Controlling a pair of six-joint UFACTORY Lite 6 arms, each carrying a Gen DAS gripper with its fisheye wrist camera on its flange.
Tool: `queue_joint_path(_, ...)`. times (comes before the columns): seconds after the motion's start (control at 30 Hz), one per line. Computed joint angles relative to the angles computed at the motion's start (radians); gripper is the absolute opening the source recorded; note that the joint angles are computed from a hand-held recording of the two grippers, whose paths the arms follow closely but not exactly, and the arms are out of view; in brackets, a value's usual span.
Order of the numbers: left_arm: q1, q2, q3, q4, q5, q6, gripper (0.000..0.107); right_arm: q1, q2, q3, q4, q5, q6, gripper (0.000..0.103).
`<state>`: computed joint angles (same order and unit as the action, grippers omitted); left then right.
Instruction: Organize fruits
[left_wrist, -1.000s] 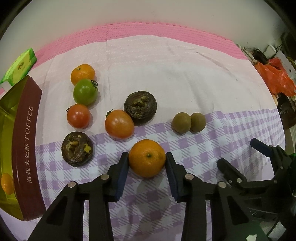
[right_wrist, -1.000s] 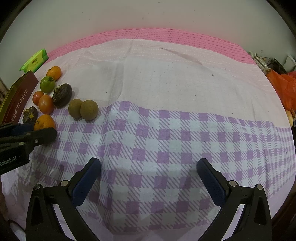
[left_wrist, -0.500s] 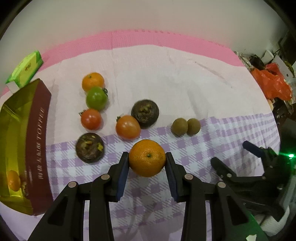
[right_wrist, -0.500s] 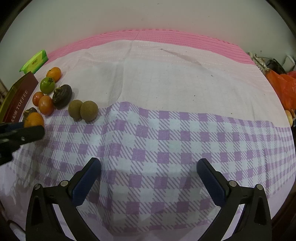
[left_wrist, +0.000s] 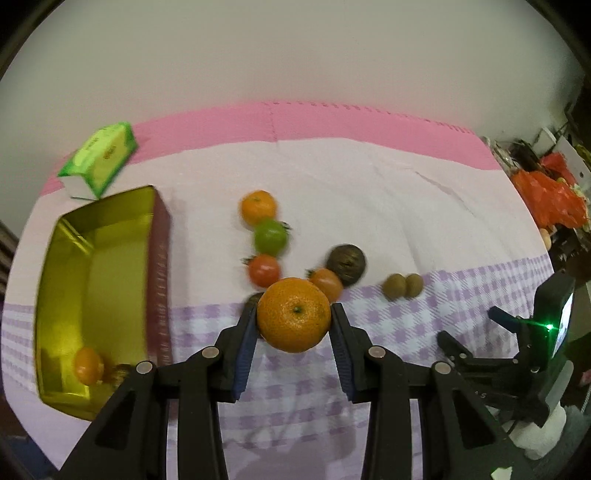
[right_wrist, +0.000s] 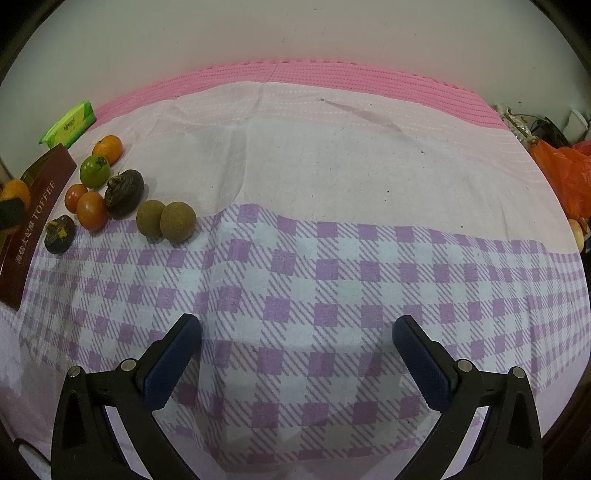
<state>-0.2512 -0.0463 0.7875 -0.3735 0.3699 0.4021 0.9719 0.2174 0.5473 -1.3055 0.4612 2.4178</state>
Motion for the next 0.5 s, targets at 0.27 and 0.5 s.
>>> queue_joint_path(0.27, 0.208, -0.024, 0.018, -0.031, 0.051, 0.134, 0.035, -0.007, 0.0, 0.006, 0.006, 0.001, -0.012, 0.103)
queue_joint_path(0.5, 0.367, 0.017, 0.036, -0.056, 0.062, 0.224, 0.035, -0.024, 0.013, 0.016, -0.007, -0.003, -0.011, 0.103)
